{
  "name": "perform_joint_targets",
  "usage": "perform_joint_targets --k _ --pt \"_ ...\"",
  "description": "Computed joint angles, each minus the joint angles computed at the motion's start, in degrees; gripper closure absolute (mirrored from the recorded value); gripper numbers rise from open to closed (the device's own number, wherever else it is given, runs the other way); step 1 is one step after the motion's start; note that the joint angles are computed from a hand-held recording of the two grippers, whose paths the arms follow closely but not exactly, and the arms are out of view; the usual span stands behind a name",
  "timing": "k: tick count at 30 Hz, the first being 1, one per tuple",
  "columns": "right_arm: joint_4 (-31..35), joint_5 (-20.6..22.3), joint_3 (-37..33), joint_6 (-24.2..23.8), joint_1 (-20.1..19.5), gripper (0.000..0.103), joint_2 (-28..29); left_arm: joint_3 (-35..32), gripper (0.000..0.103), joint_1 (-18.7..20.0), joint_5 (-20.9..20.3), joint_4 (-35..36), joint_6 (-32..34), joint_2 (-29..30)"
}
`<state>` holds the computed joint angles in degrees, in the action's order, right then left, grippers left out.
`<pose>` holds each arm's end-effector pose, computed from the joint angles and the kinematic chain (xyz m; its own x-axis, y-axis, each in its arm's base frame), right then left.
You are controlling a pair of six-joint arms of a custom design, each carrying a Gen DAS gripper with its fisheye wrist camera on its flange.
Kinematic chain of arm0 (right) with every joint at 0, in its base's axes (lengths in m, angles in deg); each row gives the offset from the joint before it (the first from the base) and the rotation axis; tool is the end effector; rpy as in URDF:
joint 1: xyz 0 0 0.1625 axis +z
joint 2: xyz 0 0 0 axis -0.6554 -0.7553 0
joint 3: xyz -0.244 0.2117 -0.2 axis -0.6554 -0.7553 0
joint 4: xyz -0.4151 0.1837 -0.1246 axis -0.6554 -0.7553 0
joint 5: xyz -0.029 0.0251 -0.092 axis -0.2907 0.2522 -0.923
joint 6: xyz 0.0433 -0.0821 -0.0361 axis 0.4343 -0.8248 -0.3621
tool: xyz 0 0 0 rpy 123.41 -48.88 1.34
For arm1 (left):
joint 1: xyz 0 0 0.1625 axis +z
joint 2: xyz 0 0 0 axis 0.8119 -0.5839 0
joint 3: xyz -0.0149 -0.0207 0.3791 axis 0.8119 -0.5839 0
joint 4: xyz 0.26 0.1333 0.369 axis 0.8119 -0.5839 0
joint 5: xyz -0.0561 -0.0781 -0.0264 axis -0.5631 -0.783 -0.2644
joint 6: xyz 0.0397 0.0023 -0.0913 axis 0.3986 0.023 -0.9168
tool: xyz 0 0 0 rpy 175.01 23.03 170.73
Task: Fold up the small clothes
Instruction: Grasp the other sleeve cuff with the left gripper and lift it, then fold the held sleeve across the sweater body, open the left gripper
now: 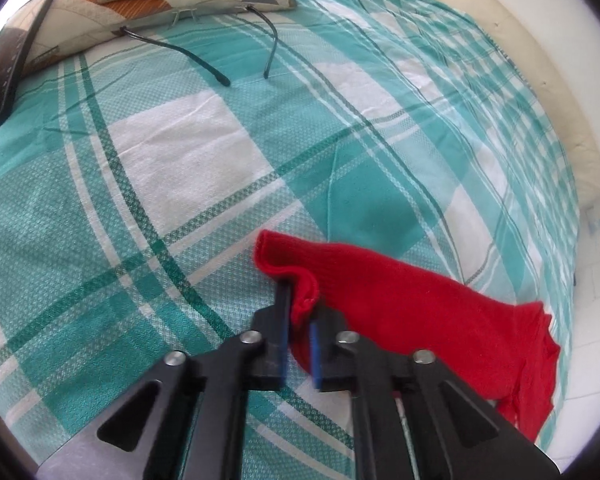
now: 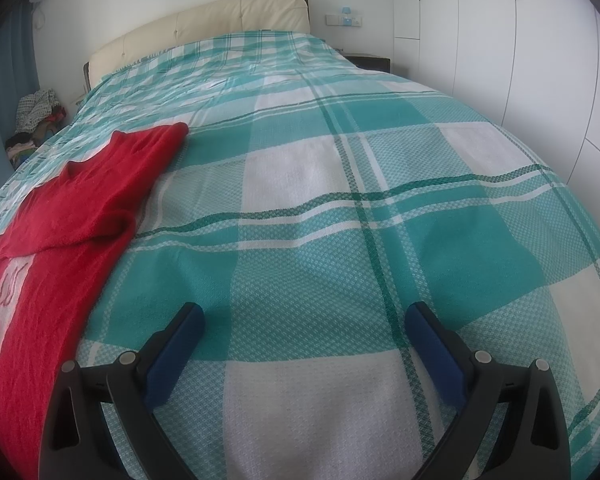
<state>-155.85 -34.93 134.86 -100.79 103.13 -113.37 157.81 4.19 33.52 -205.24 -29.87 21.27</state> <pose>-0.1576 -0.5285 0.3177 -0.6919 0.2998 0.6568 -0.3228 0.6853 -0.6528 -0.1006 -0.5680 0.0997 -0.7490 -0.6232 -0.2249 -0.2658 0.5936 -0.7596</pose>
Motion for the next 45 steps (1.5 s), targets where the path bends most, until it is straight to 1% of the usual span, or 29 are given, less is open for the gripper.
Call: perform_joint_targets --k 2,4,6,9,11,13,16,20,24,26,28,29,30,31,32,33,35,37,39,40,42,45 --pt "0.1 0.1 0.0 0.0 0.0 0.003 0.0 -0.7 0.100 -1.4 2.2 0.7 0.7 0.4" --pt "0.1 0.1 0.0 0.0 0.0 0.003 0.0 -2.1 0.100 -3.4 3.7 -0.2 3.6 1.4" --pt "0.1 0.0 0.0 0.0 0.0 0.003 0.0 -4.9 0.100 -5.7 4.7 -1.3 8.0 3.3" --pt "-0.1 -0.2 0.0 -0.1 0.0 0.003 0.1 -11.9 0.100 -9.3 4.9 -3.3 17.5 8.4" --pt "-0.2 -0.3 0.0 -0.2 0.0 0.003 0.2 -17.8 0.100 -11.5 3.6 -4.7 24.4 12.9" --pt "-0.1 -0.5 -0.4 -0.3 0.0 0.003 0.6 -24.0 0.100 -13.2 0.7 -6.2 30.5 17.7" --pt "-0.1 -0.5 -0.4 -0.3 0.0 0.002 0.6 -32.9 0.100 -15.4 -3.9 -5.6 36.5 25.1" --pt "0.0 -0.5 -0.4 -0.3 0.1 0.002 0.6 -43.8 0.100 -17.1 -8.8 -1.6 39.6 34.6" --pt "0.0 -0.5 -0.4 -0.3 0.1 0.002 0.6 -53.0 0.100 -18.2 -12.6 1.6 40.5 43.2" --pt "0.0 -0.5 -0.4 -0.3 0.0 0.002 0.5 -56.3 0.100 -18.6 -13.5 3.0 40.6 46.6" --pt "0.0 -0.5 -0.5 -0.2 0.1 0.002 0.6 -59.6 0.098 -19.0 -12.6 6.0 40.5 49.9" --pt "0.0 -0.5 -0.5 -0.2 0.1 0.002 0.6 -60.4 0.094 -19.1 -11.7 7.9 39.6 51.0" --pt "0.0 -0.5 -0.4 -0.2 0.0 0.002 0.5 -61.0 0.078 -19.0 -11.3 10.0 38.4 51.6" --pt "0.1 -0.5 -0.5 -0.2 0.1 0.002 0.6 -60.6 0.053 -18.9 -11.0 11.4 37.1 51.6" --pt "0.0 -0.5 -0.4 -0.2 0.1 0.002 0.5 -59.0 0.044 -18.9 -10.6 11.0 36.4 50.9" --pt "0.0 -0.5 -0.4 -0.2 0.1 0.002 0.5 -56.2 0.036 -19.1 -10.2 8.6 36.9 49.6" --pt "0.1 -0.5 -0.5 -0.2 0.1 0.002 0.5 -50.0 0.029 -19.6 -8.9 4.3 38.4 46.2" --pt "0.1 -0.5 -0.5 -0.2 0.1 0.002 0.5 -43.4 0.015 -20.1 -5.3 0.7 39.2 42.2" --pt "0.1 -0.5 -0.4 -0.3 0.1 0.002 0.5 -36.4 0.007 -20.4 0.6 -2.4 39.0 38.0" --pt "0.1 -0.5 -0.5 -0.2 0.1 0.002 0.5 -33.3 0.006 -20.4 3.7 -2.7 37.9 36.1" --pt "0.0 -0.6 -0.4 -0.3 0.1 0.002 0.5 -27.9 0.006 -19.7 9.0 1.0 32.5 32.0" --pt "0.0 -0.6 -0.5 -0.4 0.1 0.002 0.6 -21.6 0.006 -17.8 15.3 10.1 20.3 27.0"
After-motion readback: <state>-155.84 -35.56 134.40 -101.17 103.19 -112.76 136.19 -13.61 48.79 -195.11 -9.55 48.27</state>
